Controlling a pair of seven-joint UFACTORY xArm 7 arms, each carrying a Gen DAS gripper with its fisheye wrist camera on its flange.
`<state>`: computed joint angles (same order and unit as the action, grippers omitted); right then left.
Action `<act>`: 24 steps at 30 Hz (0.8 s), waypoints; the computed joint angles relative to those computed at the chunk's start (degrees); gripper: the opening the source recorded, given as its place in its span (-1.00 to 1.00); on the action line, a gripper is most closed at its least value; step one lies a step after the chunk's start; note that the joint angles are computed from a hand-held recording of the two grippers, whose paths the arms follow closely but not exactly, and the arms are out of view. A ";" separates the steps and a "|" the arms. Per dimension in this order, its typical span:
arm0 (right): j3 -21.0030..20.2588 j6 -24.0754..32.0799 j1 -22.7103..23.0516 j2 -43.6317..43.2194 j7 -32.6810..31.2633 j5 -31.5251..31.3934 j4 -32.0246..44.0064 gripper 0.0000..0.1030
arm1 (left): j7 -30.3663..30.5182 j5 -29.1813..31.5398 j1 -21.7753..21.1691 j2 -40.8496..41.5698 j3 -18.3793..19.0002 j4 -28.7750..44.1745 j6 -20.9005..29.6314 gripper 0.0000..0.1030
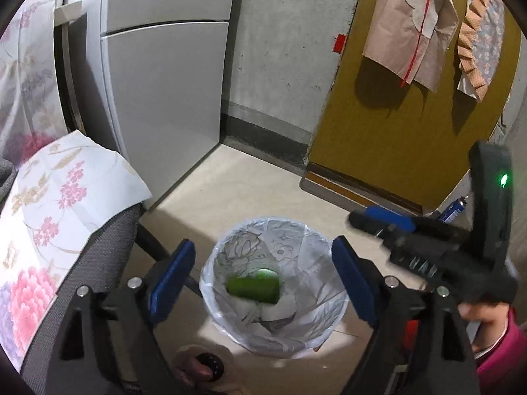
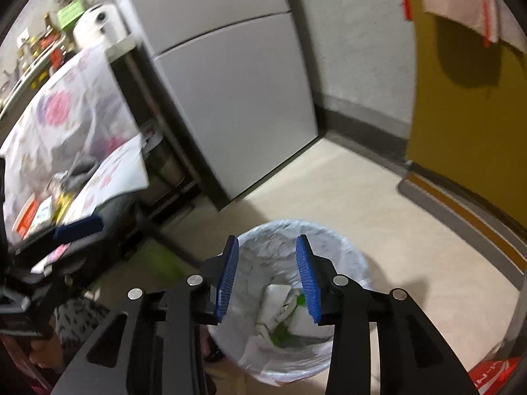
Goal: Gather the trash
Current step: 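Drop the cucumber and wrapper into the bin with both tools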
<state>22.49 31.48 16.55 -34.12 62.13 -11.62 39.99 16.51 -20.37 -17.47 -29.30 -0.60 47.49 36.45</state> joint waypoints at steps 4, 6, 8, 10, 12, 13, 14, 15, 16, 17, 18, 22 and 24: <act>1.47 0.71 -1.43 -1.12 1.05 -1.87 1.67 -0.25 | -1.47 2.30 2.16 -2.13 -0.18 -1.58 -0.71 0.60; 2.43 0.52 -2.06 -0.46 1.01 -3.11 3.43 -0.25 | -2.55 3.92 3.76 -3.63 -0.03 -2.52 -0.92 0.60; 3.50 0.06 -2.56 0.54 1.31 -4.22 5.42 -0.25 | -3.45 5.15 5.07 -5.11 0.48 -3.42 -1.16 0.60; 4.26 -0.34 -2.83 1.49 1.35 -5.26 7.39 -0.25 | -4.11 6.30 6.69 -7.30 1.56 -4.48 -0.62 0.60; 5.48 -0.51 -3.31 2.52 1.63 -6.72 9.81 -0.25 | -4.77 7.52 8.27 -9.29 2.21 -5.54 -0.20 0.60; 6.19 -0.73 -3.61 3.29 1.85 -7.51 11.29 -0.25 | -4.87 7.97 8.96 -10.42 2.76 -6.12 -0.02 0.60; 6.89 -0.97 -3.87 4.12 2.10 -8.32 12.77 -0.25 | -5.00 8.49 9.74 -11.56 3.24 -6.63 0.32 0.60; 7.33 -1.09 -3.96 4.99 2.16 -8.98 14.12 -0.25 | -5.44 9.50 11.09 -12.91 3.42 -7.21 0.85 0.60; 7.87 -1.18 -4.03 6.02 2.22 -9.71 15.57 -0.25 | -5.86 10.67 12.58 -14.37 3.53 -7.92 1.21 0.60; 8.66 -1.41 -4.10 7.64 2.09 -10.74 17.58 -0.25 | -6.27 11.54 13.67 -15.34 3.59 -8.39 1.43 0.60; 9.10 -1.49 -3.96 8.83 2.12 -11.61 18.86 -0.25 | -6.82 12.81 15.44 -16.94 3.82 -9.10 2.01 0.61; 11.80 -1.28 -3.03 16.79 2.70 -17.02 26.56 -0.25 | -7.89 16.47 20.98 -21.80 5.60 -11.03 3.93 0.64; 12.69 -1.02 -1.83 20.79 3.05 -19.53 30.07 -0.25 | -8.36 17.82 23.69 -23.68 7.00 -11.56 5.00 0.66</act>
